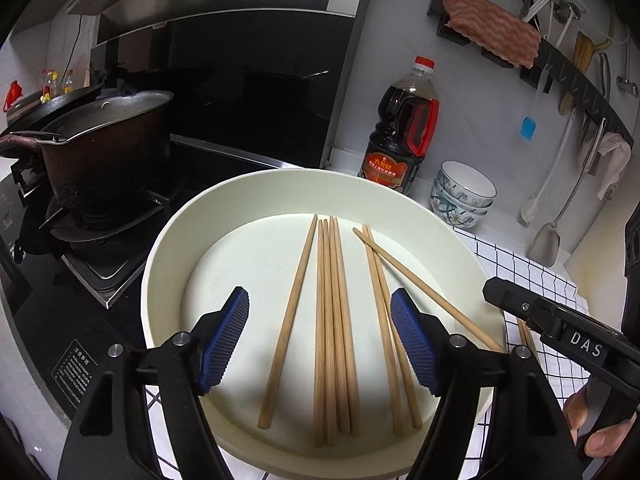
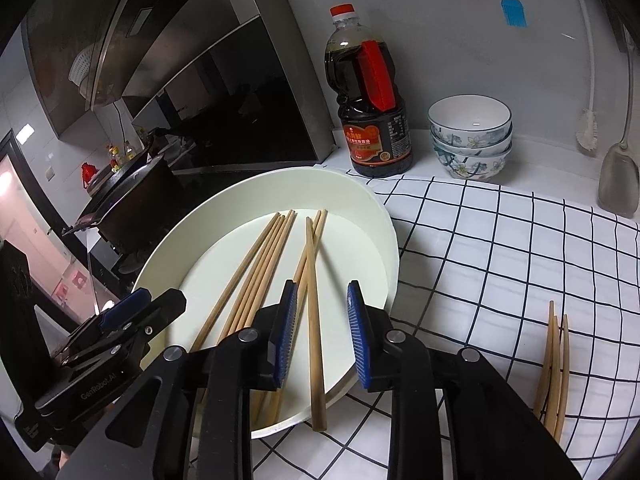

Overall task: Organize utensils
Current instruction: 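Open the right tool over the basin while the left tool releases its chopstick, then move both open tools back from the basin to the chopstick pile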

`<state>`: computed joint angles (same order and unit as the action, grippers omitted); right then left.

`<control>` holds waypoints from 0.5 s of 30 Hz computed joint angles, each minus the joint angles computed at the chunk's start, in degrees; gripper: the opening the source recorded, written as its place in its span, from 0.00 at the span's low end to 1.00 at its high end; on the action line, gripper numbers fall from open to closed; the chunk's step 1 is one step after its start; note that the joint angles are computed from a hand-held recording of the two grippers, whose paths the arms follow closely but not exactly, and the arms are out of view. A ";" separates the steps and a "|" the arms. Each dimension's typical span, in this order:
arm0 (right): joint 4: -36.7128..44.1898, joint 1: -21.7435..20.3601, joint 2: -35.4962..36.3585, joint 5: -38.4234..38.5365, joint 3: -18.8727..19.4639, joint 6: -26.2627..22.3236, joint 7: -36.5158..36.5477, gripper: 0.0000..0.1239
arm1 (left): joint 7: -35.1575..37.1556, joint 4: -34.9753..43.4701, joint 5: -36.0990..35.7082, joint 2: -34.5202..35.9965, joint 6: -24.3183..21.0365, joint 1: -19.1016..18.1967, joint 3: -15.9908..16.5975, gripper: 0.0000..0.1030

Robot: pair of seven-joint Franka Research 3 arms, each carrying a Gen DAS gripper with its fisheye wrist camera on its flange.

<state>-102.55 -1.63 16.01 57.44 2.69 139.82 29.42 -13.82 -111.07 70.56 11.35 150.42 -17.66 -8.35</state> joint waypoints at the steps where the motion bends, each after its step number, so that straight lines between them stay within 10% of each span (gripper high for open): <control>1: -0.08 -0.01 -0.06 0.01 -0.01 0.09 -0.03 0.23 | 0.05 -0.13 -0.05 -0.15 -0.23 -0.06 -0.04 0.71; 15: -4.88 -0.34 -4.02 2.85 -1.30 1.88 -2.06 0.34 | 0.89 -1.55 0.83 -2.09 -3.10 -1.05 -1.63 0.82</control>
